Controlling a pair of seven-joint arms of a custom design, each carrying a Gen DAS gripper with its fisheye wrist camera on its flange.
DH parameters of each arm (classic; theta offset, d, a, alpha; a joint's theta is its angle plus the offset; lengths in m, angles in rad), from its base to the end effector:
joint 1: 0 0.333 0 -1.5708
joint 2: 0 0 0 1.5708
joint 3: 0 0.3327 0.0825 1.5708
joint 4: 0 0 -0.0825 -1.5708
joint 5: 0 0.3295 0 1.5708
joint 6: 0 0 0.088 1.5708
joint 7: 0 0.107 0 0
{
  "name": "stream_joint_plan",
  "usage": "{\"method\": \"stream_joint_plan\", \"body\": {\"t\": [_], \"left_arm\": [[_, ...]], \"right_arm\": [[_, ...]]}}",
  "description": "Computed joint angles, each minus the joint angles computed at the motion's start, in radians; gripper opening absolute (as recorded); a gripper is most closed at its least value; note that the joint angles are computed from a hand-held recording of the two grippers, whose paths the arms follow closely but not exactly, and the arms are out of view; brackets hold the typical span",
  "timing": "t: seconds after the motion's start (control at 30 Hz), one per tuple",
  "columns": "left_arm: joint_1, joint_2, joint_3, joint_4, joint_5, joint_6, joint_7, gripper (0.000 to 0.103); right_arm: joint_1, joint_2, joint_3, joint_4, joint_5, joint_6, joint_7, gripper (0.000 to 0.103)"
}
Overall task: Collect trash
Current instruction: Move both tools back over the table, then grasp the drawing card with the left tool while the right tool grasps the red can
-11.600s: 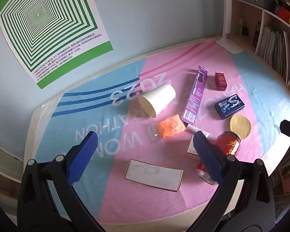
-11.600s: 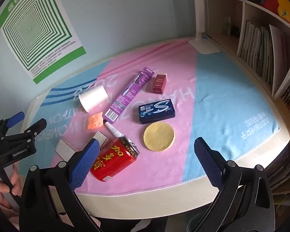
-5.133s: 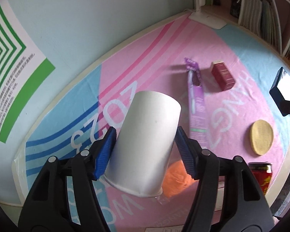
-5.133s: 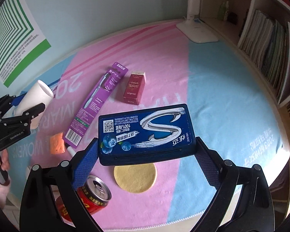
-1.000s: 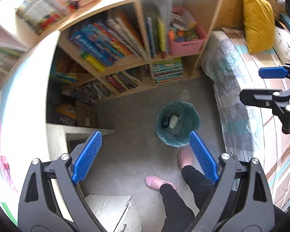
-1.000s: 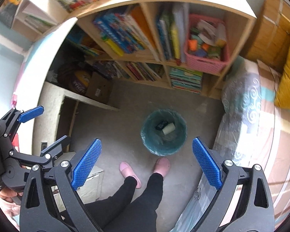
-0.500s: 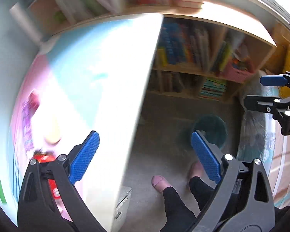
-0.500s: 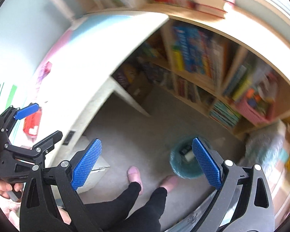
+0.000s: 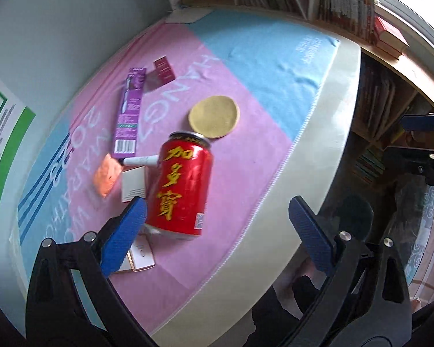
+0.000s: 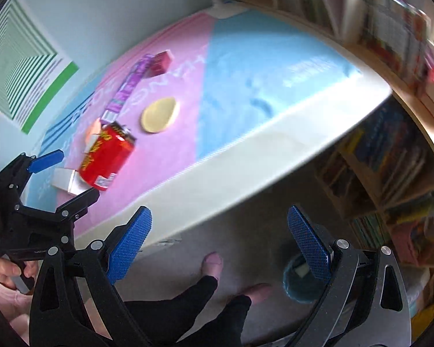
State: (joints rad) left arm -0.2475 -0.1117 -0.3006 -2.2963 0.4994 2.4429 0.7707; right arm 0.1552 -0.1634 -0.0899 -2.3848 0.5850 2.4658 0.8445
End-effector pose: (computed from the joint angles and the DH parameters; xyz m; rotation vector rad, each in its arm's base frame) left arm 0.4039 -0.2500 0.4672 -1.8187 2.0036 -0.2691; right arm 0.4498 0.0272 0.4577 -2.1906 1.4954 -0.0256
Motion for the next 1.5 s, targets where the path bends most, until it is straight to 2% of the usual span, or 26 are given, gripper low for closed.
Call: {"method": "stream_joint_plan", "body": {"t": [0.17, 0.37, 0.8, 1.03, 1.23, 1.5], "left_arm": [[0.047, -0.092, 0.017, -0.1, -0.016, 0.009, -0.034, 0.096], [0.124, -0.177, 0.026, -0.185, -0.054, 0.006, -0.019, 0.096], [0.254, -0.277, 0.059, -0.313, -0.177, 0.051, 0.064, 0.096], [0.292, -0.283, 0.065, -0.349, -0.252, 0.098, 0.113, 0.096], [0.277, -0.318, 0.114, -0.387, -0.381, 0.142, 0.218, 0.096], [0.302, -0.339, 0.074, -0.407, -0.444, 0.137, 0.232, 0.096]], "right_arm": [[0.054, 0.027, 0.048, 0.039, 0.008, -0.007, -0.009, 0.094], [0.106, 0.067, 0.096, 0.087, 0.008, -0.019, 0.004, 0.095], [0.146, 0.175, 0.167, 0.199, -0.012, -0.072, 0.079, 0.095], [0.151, 0.227, 0.194, 0.242, -0.045, -0.088, 0.145, 0.095], [0.153, 0.248, 0.208, 0.262, -0.079, -0.083, 0.188, 0.095], [0.147, 0.284, 0.218, 0.296, -0.115, -0.094, 0.236, 0.095]]}}
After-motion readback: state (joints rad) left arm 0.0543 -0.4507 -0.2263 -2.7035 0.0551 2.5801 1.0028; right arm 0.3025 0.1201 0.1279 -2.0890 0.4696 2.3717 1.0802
